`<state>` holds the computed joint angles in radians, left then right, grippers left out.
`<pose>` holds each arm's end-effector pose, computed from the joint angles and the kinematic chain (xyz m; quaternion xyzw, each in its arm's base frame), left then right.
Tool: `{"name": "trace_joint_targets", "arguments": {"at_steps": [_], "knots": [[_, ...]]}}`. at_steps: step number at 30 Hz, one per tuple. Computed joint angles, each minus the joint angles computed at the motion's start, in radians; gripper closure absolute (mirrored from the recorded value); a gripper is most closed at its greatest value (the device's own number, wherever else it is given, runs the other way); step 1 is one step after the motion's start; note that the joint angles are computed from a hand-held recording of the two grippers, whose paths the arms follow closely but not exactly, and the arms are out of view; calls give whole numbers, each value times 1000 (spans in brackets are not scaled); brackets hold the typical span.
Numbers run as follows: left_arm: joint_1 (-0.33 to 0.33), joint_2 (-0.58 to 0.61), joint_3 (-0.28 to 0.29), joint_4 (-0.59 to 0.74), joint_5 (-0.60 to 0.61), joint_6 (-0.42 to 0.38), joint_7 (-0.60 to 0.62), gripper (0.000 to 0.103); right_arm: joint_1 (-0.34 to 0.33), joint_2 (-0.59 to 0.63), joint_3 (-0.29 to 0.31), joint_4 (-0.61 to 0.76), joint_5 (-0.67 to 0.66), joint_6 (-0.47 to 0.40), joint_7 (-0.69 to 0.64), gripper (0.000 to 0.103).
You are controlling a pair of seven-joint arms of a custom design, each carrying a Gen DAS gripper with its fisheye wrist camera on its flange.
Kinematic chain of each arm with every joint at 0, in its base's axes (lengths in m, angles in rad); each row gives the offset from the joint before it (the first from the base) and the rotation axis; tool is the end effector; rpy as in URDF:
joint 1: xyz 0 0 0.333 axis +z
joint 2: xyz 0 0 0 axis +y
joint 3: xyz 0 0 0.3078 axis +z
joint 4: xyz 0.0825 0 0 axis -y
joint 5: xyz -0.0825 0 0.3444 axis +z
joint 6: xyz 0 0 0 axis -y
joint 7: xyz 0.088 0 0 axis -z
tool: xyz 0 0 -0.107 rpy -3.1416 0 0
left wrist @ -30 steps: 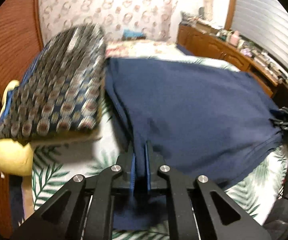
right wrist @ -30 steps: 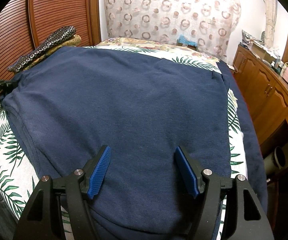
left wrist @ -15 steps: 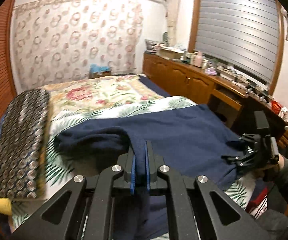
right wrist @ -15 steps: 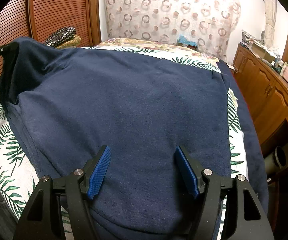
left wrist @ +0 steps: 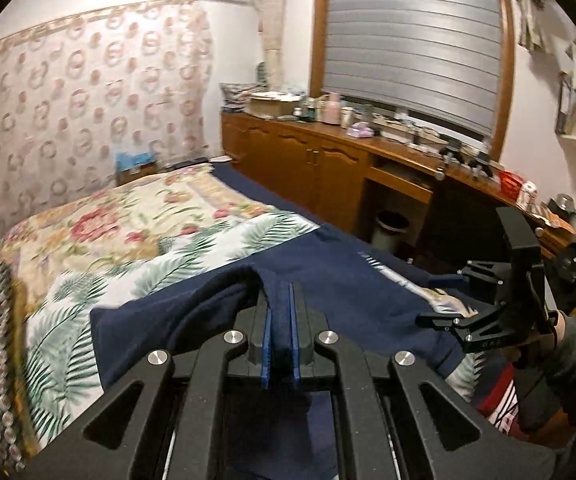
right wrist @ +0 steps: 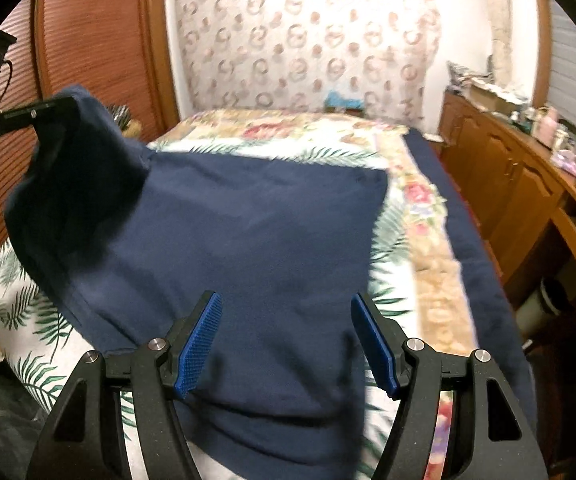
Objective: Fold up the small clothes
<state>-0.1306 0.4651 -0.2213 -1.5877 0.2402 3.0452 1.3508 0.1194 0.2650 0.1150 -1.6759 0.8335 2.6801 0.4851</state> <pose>0.6527 -0.2244 0.5055 -0.5266 0.7004 -0.4079 0.2566 0.6339 0.1189 0.5318 -0.8057 0.3830 -0.1969 0.4067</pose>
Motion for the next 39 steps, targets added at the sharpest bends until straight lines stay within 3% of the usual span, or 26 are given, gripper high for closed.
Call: {"name": "trace_joint_targets", "arguments": {"at_steps": [3, 11, 15, 18, 20, 21, 22, 26, 30, 37, 39], "knots": [[6, 46, -55, 79, -17, -43, 53, 95, -10, -22, -2, -20, 31, 30, -10, 34], [-35, 146, -124, 269, -84, -161, 190, 95, -12, -69, -1, -87, 137, 68, -85, 34], [-81, 193, -110, 359, -109, -221, 227, 95, -11, -76, -9, -104, 182, 67, -113, 34], [-135, 247, -55, 459, -102, -304, 201, 94, -12, -71, -20, -99, 182, 53, -102, 34], [-137, 274, -60, 495, -119, -338, 209, 87, -16, -69, -26, -92, 175, 40, -94, 34], [-133, 280, -68, 499, -133, -338, 214, 76, -17, -67, -29, -88, 168, 34, -87, 34], [-128, 277, -71, 488, -145, -332, 215, 65, -17, -67, -29, -89, 167, 35, -85, 34], [-124, 205, -33, 352, -137, -246, 161, 53, -19, -69, -32, -90, 157, 31, -66, 34], [-112, 136, 1, 223, -119, -159, 109, 30, -21, -60, -30, -74, 150, 22, -60, 34], [-144, -13, 147, -44, 40, -2, -146, 28, -23, -26, -17, -24, 139, -20, -60, 34], [-183, -42, 220, -96, 101, 28, -239, 28, -17, -23, -10, -20, 134, -18, -66, 34]]}}
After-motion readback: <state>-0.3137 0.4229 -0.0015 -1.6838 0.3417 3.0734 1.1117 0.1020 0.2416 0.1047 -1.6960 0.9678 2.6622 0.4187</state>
